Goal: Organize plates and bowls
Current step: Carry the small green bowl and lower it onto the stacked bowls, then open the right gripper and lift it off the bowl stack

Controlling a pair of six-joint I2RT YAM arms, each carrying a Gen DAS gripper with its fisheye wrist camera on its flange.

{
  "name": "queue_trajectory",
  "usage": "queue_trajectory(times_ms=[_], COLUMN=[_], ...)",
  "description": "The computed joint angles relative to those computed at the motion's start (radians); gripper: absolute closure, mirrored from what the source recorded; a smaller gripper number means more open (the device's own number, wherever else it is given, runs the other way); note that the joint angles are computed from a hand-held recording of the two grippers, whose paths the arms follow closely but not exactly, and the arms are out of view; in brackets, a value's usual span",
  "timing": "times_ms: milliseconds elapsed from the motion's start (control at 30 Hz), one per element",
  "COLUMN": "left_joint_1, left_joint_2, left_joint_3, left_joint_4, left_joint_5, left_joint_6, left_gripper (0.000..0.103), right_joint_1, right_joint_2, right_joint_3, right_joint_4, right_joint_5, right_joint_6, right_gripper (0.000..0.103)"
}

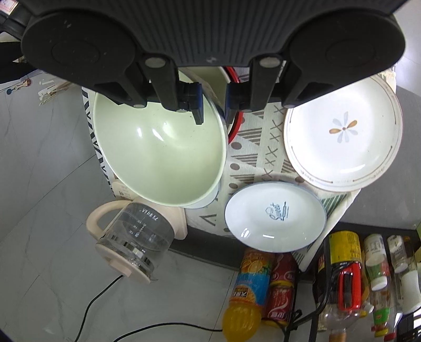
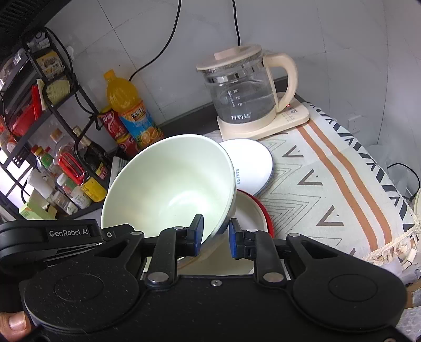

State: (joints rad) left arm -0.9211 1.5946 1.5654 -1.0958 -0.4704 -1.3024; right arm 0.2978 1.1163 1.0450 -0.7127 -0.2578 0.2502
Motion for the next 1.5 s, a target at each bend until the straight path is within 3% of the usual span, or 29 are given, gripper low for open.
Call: queue_trajectory(times_ms=[633,900,1067,1233,1500], left_joint_1=[0.027,0.022,-0.003,-0.037,-0.089], left_joint_2=[0.066,0.052,0.024,-0.005,-0.068], left_joint_3=[-0.025,-0.002,0.0,0.017,0.002], left_joint_4=[0.026,-0.042,-0.097,-0.169,-0.28], left_joint_5=[0.094,0.069,0.033,-0.033,-0.095], left_joint_6=[0.035,0.009,-0.024,-0.076,-0.198], left_gripper=[0.086,0.08,0.059,0.046,0.036], right_joint_1=[0.003,-0.023,-0.023,-0.006,0.037], right_joint_2=[0.08,0.063,0.03,-0.022,-0.039], right_joint_3=[-0.006,-0.015,0.011,0.029,0.025], right_joint_4=[-0.011,-0.026,-0.056,-0.064,-0.06], right_joint_5=[0.027,-0.005,0.002,0.001,-0.041], right_joint_6=[-0.046,-0.066,-0.075,-0.096,-0.092], right_gripper=[0.082,0.069,0.048,0.048,0.047])
